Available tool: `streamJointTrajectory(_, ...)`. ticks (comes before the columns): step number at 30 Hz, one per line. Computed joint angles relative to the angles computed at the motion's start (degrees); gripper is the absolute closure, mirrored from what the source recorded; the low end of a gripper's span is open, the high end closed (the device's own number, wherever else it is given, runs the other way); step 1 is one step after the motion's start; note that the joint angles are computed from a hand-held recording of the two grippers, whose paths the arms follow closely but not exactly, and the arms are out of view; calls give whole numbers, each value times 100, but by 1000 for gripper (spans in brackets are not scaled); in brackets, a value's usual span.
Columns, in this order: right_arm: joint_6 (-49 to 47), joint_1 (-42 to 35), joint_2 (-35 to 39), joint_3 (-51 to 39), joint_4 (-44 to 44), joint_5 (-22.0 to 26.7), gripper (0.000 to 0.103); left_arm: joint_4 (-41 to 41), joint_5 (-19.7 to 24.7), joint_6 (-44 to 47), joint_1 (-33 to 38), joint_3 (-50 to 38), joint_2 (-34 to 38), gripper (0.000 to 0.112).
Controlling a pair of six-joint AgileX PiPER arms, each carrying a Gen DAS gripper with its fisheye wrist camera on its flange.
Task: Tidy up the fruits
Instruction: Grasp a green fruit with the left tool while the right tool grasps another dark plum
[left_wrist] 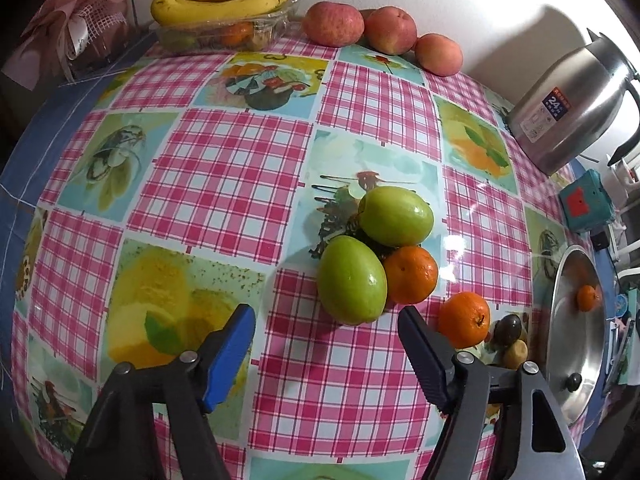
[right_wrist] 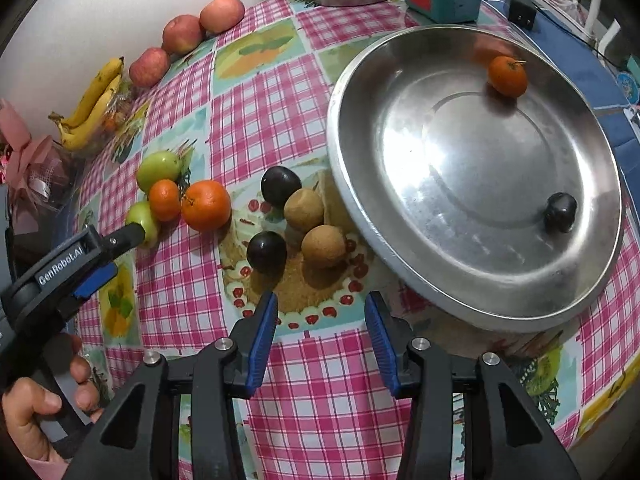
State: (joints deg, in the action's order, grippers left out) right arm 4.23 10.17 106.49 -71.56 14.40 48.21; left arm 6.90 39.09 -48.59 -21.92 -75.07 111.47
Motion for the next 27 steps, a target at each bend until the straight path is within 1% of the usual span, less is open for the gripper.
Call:
streamJointTrajectory(9,-19,298,350,-393,116,126,56,-48,52,66,13,-124,158,37)
streamJointTrajectory(22,552,593,813,-870,-277,159,56,-62,107,142,23,-234,328,37)
streamJointTrajectory(24,659,649,918,-1011,-347,182,56,-100,105,187,38,-261,347,39)
streamJointTrajectory(27,723,674,947,-1054,-413,174,57,-197,45,283,56,-256,329,46)
